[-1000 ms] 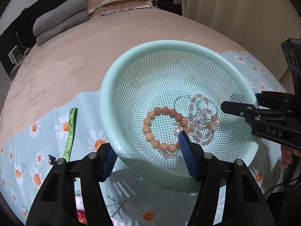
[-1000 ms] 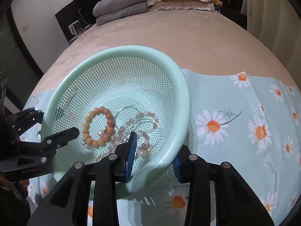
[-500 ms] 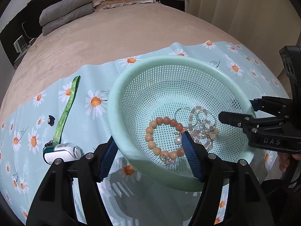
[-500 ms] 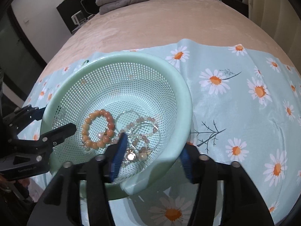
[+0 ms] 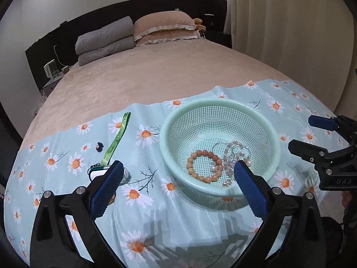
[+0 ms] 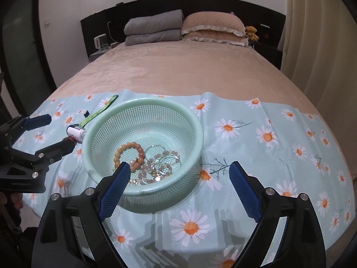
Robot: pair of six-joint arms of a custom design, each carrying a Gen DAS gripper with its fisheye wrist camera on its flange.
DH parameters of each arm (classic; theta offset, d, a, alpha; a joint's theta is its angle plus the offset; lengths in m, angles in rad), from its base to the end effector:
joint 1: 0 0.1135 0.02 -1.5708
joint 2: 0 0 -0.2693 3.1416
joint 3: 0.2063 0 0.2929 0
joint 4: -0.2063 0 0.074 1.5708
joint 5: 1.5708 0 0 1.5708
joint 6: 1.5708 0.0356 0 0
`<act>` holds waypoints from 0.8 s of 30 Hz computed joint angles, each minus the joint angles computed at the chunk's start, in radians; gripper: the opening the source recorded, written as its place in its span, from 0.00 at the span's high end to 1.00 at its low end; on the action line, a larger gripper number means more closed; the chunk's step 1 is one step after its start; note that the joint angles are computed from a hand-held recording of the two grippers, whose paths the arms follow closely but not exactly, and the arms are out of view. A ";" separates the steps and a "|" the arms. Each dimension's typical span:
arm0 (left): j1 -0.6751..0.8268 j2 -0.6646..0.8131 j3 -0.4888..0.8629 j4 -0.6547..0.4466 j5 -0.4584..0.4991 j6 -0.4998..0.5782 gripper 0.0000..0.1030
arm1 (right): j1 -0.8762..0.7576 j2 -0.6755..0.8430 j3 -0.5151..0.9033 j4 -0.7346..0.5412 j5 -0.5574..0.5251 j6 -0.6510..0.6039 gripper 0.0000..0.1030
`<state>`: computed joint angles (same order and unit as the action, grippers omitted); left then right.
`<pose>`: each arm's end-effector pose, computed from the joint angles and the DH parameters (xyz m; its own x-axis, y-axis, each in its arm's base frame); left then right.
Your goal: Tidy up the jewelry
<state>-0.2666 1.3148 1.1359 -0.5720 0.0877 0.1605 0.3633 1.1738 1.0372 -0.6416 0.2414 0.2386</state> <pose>0.3123 -0.0885 0.3074 -0.5979 0.3283 -0.7312 0.4252 0.9032 0.0578 0.2698 0.0935 0.3060 -0.6815 -0.0136 -0.7317 -0.0256 0.9997 0.0053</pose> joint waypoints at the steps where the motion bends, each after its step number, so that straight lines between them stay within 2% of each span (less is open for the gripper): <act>1: -0.003 -0.025 -0.016 -0.004 0.003 0.000 0.06 | 0.028 -0.029 -0.022 0.009 0.032 -0.002 0.17; 6: -0.027 -0.133 -0.111 0.024 -0.021 0.000 0.06 | 0.148 -0.134 -0.120 0.079 0.162 -0.029 0.16; 10: -0.024 -0.187 -0.185 0.064 0.011 -0.021 0.06 | 0.209 -0.186 -0.190 0.133 0.219 -0.003 0.16; 14: -0.030 -0.239 -0.269 0.139 -0.017 -0.058 0.06 | 0.224 -0.241 -0.272 0.217 0.256 0.031 0.16; 16: -0.027 -0.248 -0.289 0.161 -0.022 -0.088 0.06 | 0.227 -0.243 -0.276 0.216 0.283 0.065 0.15; 19: -0.021 -0.276 -0.335 0.225 -0.044 -0.134 0.06 | 0.196 -0.241 -0.282 0.222 0.259 0.086 0.13; 22: -0.003 -0.279 -0.351 0.242 -0.011 -0.140 0.06 | 0.149 -0.225 -0.287 0.222 0.204 0.106 0.08; 24: 0.001 -0.281 -0.354 0.249 -0.028 -0.155 0.06 | 0.113 -0.210 -0.288 0.223 0.145 0.108 0.08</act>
